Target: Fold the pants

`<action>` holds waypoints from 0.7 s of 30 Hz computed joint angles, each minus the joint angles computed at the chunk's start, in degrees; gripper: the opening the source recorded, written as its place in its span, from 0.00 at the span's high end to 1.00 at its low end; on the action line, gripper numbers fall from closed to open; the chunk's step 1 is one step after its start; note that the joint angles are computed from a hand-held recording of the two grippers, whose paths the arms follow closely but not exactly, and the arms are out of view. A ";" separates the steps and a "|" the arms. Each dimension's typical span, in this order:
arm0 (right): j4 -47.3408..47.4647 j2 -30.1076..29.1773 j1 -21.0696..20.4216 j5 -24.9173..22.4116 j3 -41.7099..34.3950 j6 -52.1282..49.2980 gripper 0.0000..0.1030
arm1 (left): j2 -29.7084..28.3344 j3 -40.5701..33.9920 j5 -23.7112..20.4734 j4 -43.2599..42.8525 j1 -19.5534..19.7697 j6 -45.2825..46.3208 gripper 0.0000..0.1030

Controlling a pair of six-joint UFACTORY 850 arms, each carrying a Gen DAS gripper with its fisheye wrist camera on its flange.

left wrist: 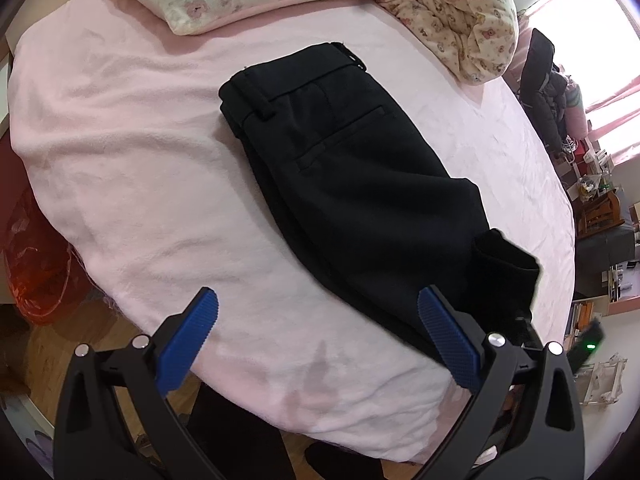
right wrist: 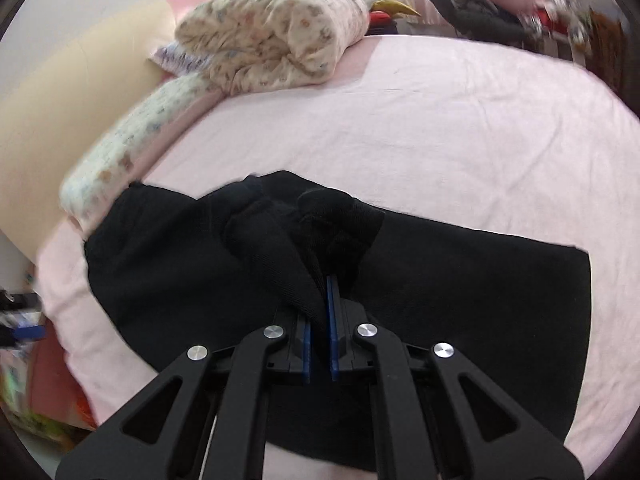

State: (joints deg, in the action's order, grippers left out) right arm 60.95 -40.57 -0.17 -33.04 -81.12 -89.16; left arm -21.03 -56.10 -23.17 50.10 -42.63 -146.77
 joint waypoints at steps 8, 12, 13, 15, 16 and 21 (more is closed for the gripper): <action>-1.93 7.13 1.98 9.30 12.61 -27.05 0.60 | 1.01 0.82 0.83 -2.01 0.36 3.23 0.02; -2.78 9.08 -1.90 -1.96 11.35 -22.67 0.59 | 1.83 1.60 0.75 -1.13 0.23 1.19 0.02; -2.08 8.83 -2.36 -2.66 10.25 -19.72 0.58 | 1.93 1.68 0.61 -1.27 0.18 1.33 0.02; -0.66 7.33 -2.69 -1.65 7.19 -11.32 0.58 | 1.98 1.73 0.63 -1.92 0.22 1.92 0.02; -0.99 6.31 -2.54 -0.46 5.81 -8.08 0.58 | 2.08 1.87 0.78 -1.98 0.20 1.70 0.02; -1.12 4.64 -0.51 4.27 5.46 -14.34 0.58 | 2.50 2.58 1.40 -2.54 0.05 1.08 0.02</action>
State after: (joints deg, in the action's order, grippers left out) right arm 59.83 -35.93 -0.68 -28.77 -75.65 -103.50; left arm -18.53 -53.51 -21.77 47.56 -42.58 -145.69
